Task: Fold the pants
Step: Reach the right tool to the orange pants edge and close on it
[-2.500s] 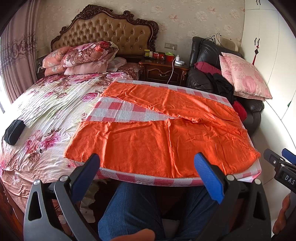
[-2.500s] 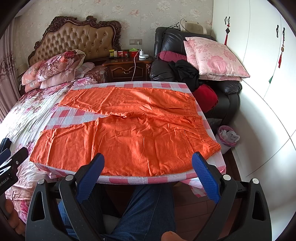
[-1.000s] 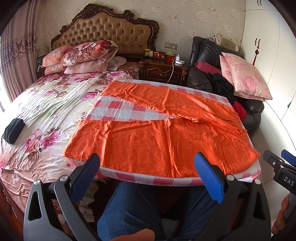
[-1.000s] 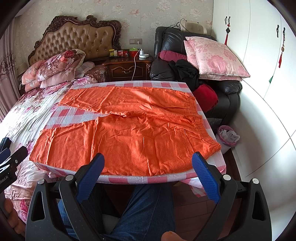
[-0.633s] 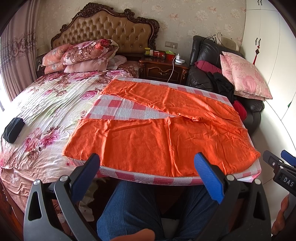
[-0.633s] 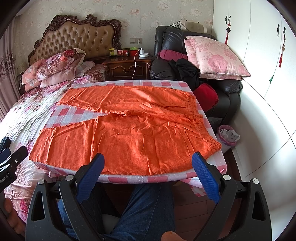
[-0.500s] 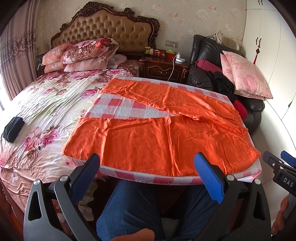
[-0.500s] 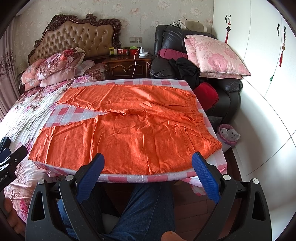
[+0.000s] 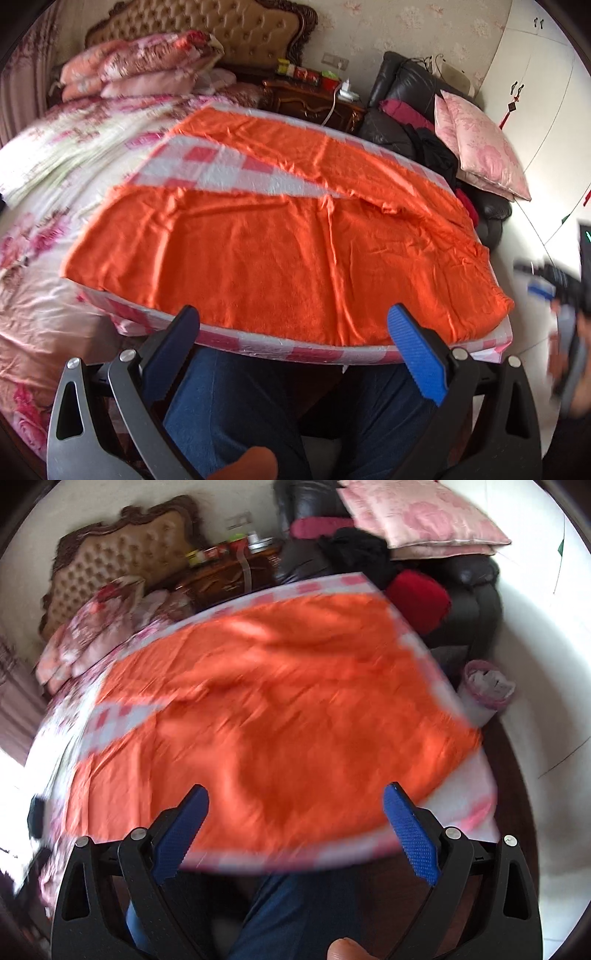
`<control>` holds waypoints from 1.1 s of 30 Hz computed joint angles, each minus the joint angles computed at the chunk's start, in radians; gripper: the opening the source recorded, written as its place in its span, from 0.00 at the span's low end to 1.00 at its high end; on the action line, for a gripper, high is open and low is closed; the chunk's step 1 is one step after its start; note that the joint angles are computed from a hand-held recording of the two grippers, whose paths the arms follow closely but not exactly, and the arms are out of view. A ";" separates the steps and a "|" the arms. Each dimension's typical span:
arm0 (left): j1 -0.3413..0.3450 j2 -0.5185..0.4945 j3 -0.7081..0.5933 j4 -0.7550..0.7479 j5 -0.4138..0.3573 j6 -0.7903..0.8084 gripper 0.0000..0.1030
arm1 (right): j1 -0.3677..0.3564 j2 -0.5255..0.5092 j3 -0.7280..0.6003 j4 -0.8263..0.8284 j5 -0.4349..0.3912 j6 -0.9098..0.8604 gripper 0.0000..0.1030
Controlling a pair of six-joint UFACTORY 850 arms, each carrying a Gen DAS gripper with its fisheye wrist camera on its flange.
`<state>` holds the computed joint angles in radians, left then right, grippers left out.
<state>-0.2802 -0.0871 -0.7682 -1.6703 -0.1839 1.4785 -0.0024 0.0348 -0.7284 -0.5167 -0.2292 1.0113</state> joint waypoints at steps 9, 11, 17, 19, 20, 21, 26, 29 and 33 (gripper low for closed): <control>0.108 -0.163 -0.087 0.116 -0.163 -0.136 0.98 | -0.194 -0.545 -0.640 0.215 -0.251 -0.503 0.87; 0.127 -0.187 -0.104 0.189 -0.165 -0.211 0.98 | -0.197 -0.629 -0.748 0.215 -0.287 -0.562 0.81; 0.169 -0.212 -0.138 0.375 -0.114 -0.409 0.98 | -0.192 -0.907 -1.109 0.210 -0.471 -0.730 0.65; 0.180 -0.213 -0.146 0.412 -0.096 -0.451 0.98 | -0.196 -0.946 -1.167 0.237 -0.481 -0.765 0.65; 0.189 -0.217 -0.157 0.454 -0.086 -0.495 0.98 | -0.202 -0.973 -1.208 0.268 -0.496 -0.796 0.65; 0.194 -0.219 -0.163 0.480 -0.080 -0.523 0.98 | -0.205 -0.998 -1.245 0.280 -0.518 -0.813 0.65; 0.229 -0.271 -0.265 0.615 -0.095 -0.653 0.88 | -0.221 -1.055 -1.321 0.409 -0.546 -0.930 0.43; 0.236 -0.345 -0.396 0.601 -0.151 -0.627 0.77 | -0.224 -1.026 -1.280 0.435 -0.506 -0.944 0.11; 0.252 -0.507 -0.660 0.593 -0.305 -0.683 0.69 | -0.217 -0.883 -1.094 0.479 -0.330 -0.926 0.09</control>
